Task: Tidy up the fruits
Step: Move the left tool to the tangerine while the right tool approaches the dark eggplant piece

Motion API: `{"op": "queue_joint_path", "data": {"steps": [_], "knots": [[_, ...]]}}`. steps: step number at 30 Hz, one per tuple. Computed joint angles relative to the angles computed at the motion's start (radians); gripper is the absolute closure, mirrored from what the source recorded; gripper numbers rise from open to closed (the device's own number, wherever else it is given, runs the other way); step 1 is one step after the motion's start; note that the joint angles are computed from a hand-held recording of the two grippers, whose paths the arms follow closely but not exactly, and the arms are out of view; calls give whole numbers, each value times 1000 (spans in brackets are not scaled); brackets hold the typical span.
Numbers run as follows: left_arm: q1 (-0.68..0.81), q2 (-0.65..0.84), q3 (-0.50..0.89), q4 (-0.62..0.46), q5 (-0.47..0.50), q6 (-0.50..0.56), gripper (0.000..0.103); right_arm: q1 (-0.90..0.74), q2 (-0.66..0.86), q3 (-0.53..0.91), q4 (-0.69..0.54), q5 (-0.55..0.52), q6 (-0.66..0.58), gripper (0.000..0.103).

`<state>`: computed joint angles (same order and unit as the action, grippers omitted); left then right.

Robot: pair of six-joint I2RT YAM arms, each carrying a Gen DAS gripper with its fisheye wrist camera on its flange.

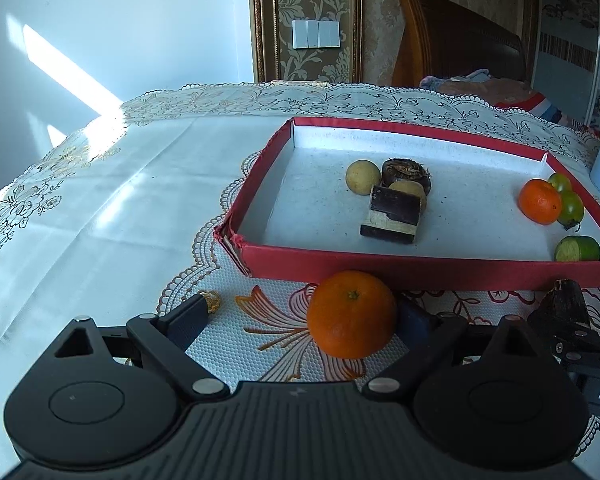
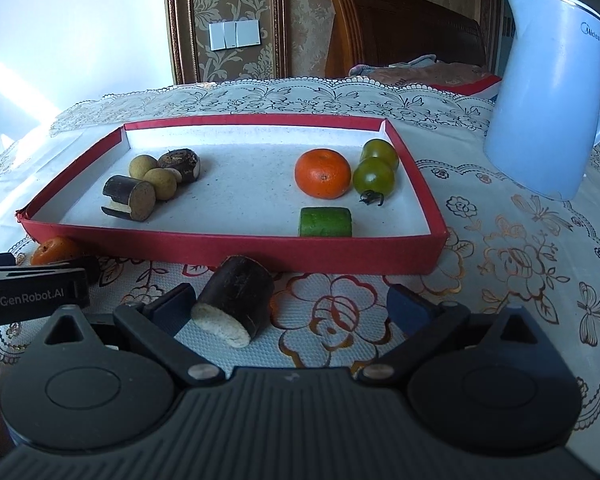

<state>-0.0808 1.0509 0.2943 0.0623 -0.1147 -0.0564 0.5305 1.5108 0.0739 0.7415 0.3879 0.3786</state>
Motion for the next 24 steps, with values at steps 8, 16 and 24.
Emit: {"op": "queue_joint_path", "data": {"steps": [8,16,24], "knots": [[1,-1,-1,1,3,-1,6,20,10,12,-13,25,4,8],[7,5,-2,6,5,0,4,33,12,17,-16,34,-3,17],[7,6,-2,6,5,-1,4,48,14,12,1,38,-17,32]]}}
